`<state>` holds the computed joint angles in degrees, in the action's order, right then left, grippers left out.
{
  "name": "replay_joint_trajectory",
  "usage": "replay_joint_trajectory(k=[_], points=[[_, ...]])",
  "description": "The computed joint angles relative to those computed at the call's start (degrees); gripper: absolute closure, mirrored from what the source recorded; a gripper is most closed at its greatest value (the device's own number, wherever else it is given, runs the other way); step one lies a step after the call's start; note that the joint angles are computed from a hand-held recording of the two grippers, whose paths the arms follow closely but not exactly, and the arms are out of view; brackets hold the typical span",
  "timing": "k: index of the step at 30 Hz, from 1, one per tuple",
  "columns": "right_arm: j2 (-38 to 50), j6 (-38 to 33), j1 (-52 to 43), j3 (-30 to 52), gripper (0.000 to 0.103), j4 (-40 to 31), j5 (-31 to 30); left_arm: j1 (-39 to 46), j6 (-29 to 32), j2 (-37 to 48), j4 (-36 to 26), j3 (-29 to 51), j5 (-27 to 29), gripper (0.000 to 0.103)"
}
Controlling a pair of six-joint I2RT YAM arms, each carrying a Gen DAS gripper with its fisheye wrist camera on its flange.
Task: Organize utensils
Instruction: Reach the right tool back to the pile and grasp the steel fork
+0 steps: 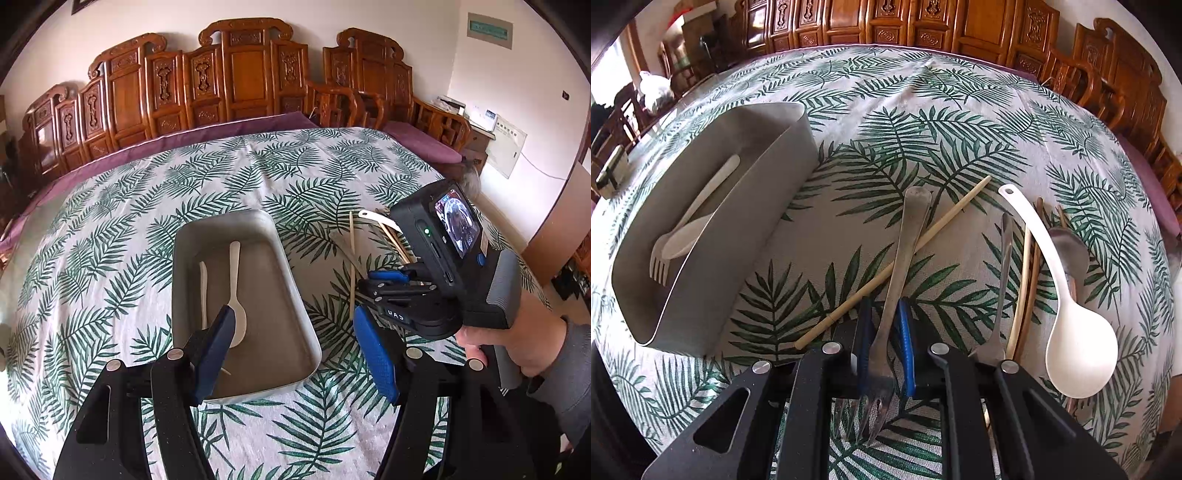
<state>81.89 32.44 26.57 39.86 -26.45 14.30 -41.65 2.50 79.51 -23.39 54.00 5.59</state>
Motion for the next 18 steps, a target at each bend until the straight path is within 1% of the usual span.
replay_joint_trajectory(k=[2, 4, 6, 8, 12, 15, 18], points=[[-0.72, 0.40, -0.70, -0.33, 0.094, -0.47, -0.68, -0.05, -0.17, -0.04, -0.17, 0.08, -0.16, 0.039], [-1.88, 0.76, -1.20, -1.04, 0.095, -0.76, -1.51, -0.13, -0.22, -0.14, -0.16, -0.04, -0.28, 0.039], [-3.10, 1.25, -0.93, -1.99, 0.095, -1.01, -0.98, -0.38, -0.22, -0.18, -0.01, -0.17, -0.48, 0.039], [-6.07, 1.84, -0.81, -4.05, 0.095, -0.84, -1.24, -0.80, -0.41, 0.00, 0.18, -0.18, -0.79, 0.039], [-14.06, 3.40, -0.95, -7.16, 0.095, -2.83, -1.63, -2.43, -1.27, 1.44, 0.77, 0.32, -1.65, 0.039], [-21.26, 3.47, -1.51, -8.47, 0.095, -6.22, -1.46, -3.91, -1.75, 2.81, 1.37, 0.91, -2.52, 0.039], [-28.82, 2.89, -1.34, -9.29, 0.095, -11.14, -1.32, -5.70, -2.85, 4.67, 1.81, 1.83, -3.22, 0.039]])
